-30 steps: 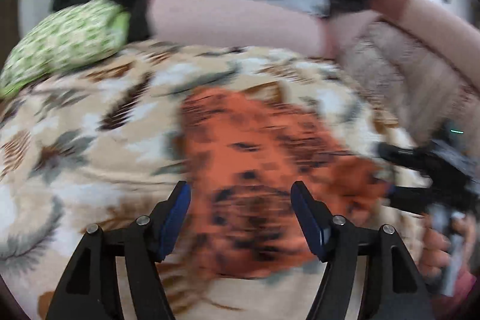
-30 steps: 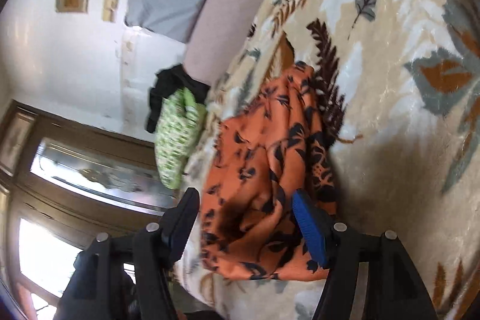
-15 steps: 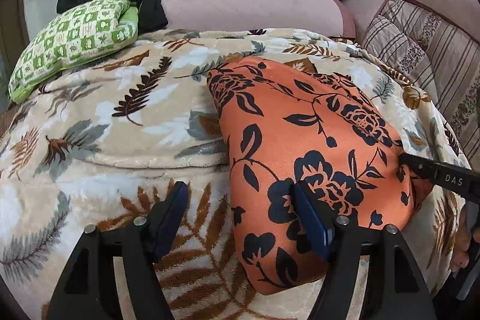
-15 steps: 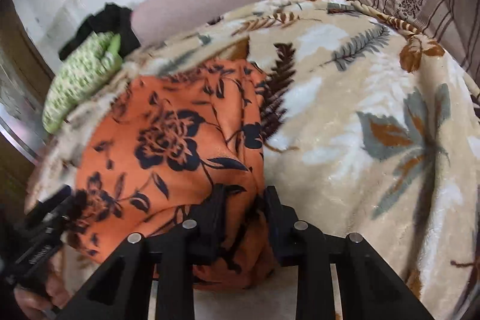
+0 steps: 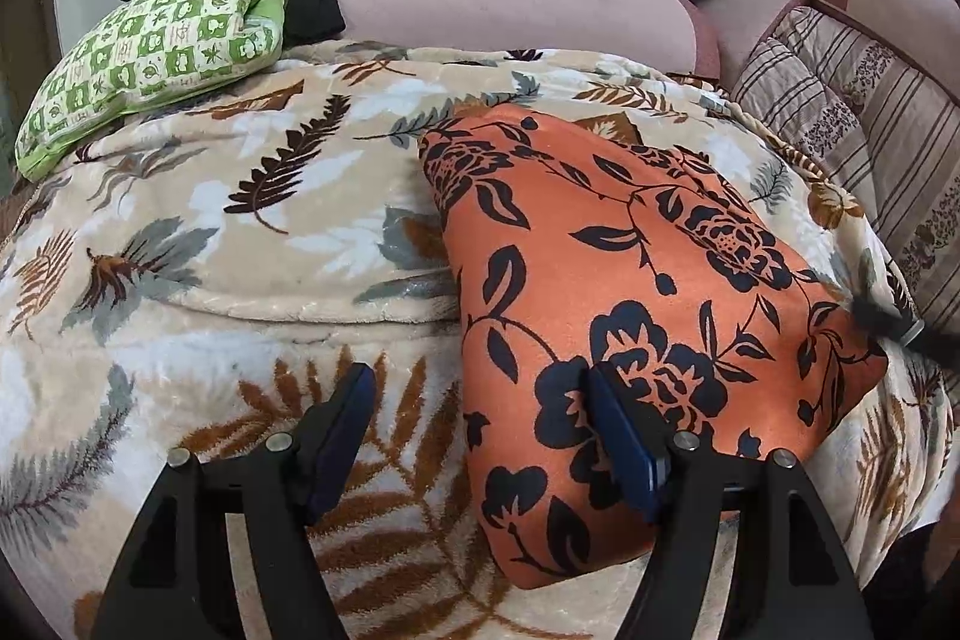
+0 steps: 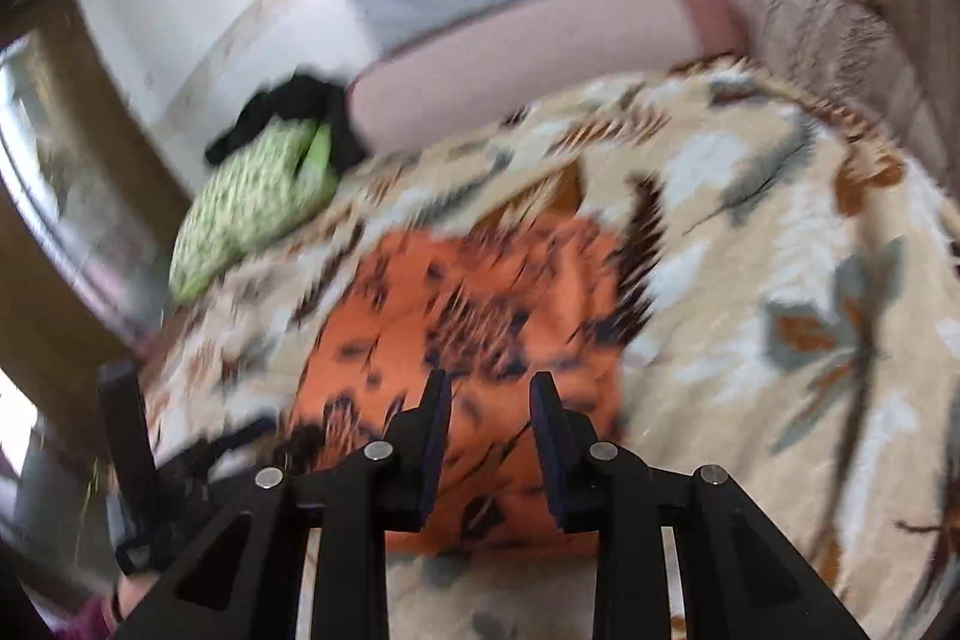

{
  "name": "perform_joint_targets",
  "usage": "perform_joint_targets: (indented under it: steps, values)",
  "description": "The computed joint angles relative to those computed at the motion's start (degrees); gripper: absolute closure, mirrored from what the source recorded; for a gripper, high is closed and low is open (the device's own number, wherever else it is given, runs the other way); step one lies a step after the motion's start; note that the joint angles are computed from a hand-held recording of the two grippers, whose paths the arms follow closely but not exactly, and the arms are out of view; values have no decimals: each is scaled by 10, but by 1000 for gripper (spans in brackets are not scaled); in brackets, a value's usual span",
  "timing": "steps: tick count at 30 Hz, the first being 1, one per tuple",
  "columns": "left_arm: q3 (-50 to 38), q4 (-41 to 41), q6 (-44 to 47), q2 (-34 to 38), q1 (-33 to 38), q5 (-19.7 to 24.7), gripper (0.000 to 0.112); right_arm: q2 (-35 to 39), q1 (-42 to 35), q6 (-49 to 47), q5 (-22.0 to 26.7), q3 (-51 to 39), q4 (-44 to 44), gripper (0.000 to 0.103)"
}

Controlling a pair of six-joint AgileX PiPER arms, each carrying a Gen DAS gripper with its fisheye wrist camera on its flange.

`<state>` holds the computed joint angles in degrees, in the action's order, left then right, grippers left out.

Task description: Fold small clothes

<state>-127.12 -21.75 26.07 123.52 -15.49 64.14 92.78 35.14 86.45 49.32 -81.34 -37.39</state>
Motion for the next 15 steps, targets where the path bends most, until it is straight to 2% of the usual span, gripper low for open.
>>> perform_joint_targets:
  steps: [3, 5, 6, 10, 15]
  values:
    - [-15, -7, -2, 9, 2, 15, 36, 37, -38, -67, 27, -3, 103, 76]
    - [-14, -1, -6, 9, 0, 11, 35, 19, -59, -56, -17, 38, 126, 76]
    - [-21, 2, -9, 12, 0, 15, 35, 16, -66, -66, -18, 35, 138, 76]
    - [-56, 0, -26, 32, 2, 41, 35, 39, -69, -118, 41, -46, 119, 76]
    - [-77, 2, -30, 43, 1, 53, 33, 125, -162, -224, 97, -202, 205, 74]
